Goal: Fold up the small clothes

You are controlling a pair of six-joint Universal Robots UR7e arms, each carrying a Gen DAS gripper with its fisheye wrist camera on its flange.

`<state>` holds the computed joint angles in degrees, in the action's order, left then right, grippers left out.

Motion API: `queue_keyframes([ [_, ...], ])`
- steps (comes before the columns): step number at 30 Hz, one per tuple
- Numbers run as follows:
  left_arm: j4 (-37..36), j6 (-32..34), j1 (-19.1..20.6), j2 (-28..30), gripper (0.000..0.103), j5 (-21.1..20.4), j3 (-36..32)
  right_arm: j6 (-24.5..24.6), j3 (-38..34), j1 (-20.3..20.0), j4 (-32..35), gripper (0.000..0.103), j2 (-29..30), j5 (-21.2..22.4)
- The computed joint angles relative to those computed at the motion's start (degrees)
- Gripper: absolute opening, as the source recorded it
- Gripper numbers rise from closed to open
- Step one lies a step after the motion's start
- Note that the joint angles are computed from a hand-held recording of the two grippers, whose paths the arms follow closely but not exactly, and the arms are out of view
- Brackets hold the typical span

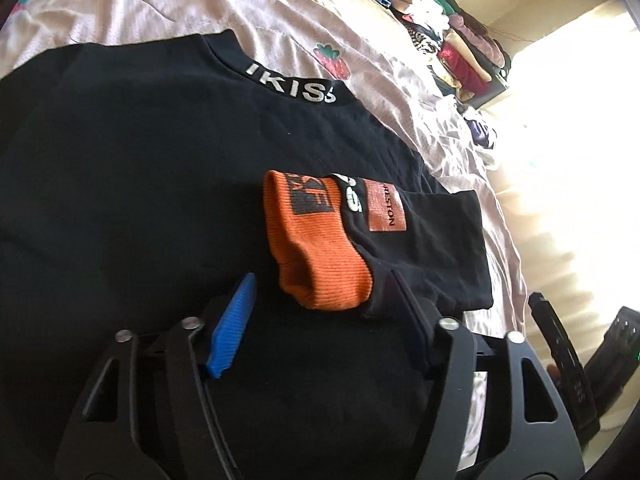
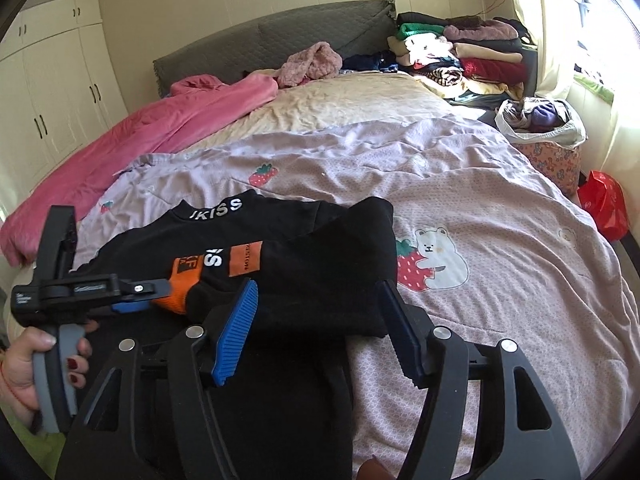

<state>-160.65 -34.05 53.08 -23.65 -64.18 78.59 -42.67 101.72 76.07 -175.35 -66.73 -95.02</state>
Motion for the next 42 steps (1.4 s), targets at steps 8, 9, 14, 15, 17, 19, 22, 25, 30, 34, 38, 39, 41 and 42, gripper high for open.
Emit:
queue_keyframes([
  [8, 1.01, 1.5, -0.27, 2.77, 0.005, 2.1, -3.19, -0.24, 1.28, 0.27, 0.48, 0.062, -0.31, 0.71],
  [9, 0.69, 2.61, -0.48, 2.56, 0.004, 2.45, -2.82, -0.32, 1.38, 0.3, 0.51, 0.062, -0.22, 0.49],
  [14, -3.03, 7.21, -2.0, -0.08, 0.004, 6.2, 0.98, -1.25, 1.1, 0.83, 0.91, 0.062, 0.46, -1.82],
  [15, -3.85, 7.92, -2.25, -0.67, 0.004, 7.0, 1.77, -1.36, 1.13, 0.99, 0.91, 0.062, 0.48, -2.09],
  [17, -4.39, 8.72, -2.43, -1.83, 0.004, 7.92, 2.97, -1.74, 1.09, 1.53, 0.42, 0.062, 0.68, -3.06],
  [19, -4.83, 9.4, -2.62, -2.79, 0.004, 9.14, 4.01, -1.86, 1.16, 2.04, 0.02, 0.062, 0.83, -4.0],
  [22, -5.22, 11.02, -3.08, -3.81, 0.004, 11.29, 5.37, -2.53, 1.28, 2.93, -0.81, 0.062, 1.11, -5.2],
  [25, -5.59, 11.8, -3.34, -4.98, 0.004, 12.77, 6.83, -2.17, 1.16, 3.58, -1.16, 0.062, 1.36, -5.78],
  [30, -7.22, 11.45, -3.4, -7.03, 0.004, 15.36, 9.69, -1.72, 1.24, 4.37, -2.15, 0.061, 1.43, -6.26],
  [34, -8.2, 10.9, -3.11, -8.74, 0.004, 15.54, 11.89, -1.46, 1.35, 4.89, -3.19, 0.061, 1.49, -6.85],
  [38, -8.08, 11.05, -2.87, -9.65, 0.004, 15.95, 13.04, -1.28, 1.4, 5.34, -3.58, 0.061, 1.69, -7.23],
  [39, -7.81, 11.28, -2.85, -9.79, 0.004, 16.11, 13.2, -1.38, 1.36, 5.35, -3.59, 0.061, 1.74, -7.23],
  [41, -8.33, 12.38, -3.06, -10.05, 0.004, 17.13, 13.89, -1.24, 1.37, 5.64, -3.49, 0.061, 1.89, -7.39],
  [42, -8.59, 12.54, -3.07, -10.14, 0.004, 17.47, 14.15, -1.36, 1.42, 5.74, -3.57, 0.061, 1.91, -7.35],
])
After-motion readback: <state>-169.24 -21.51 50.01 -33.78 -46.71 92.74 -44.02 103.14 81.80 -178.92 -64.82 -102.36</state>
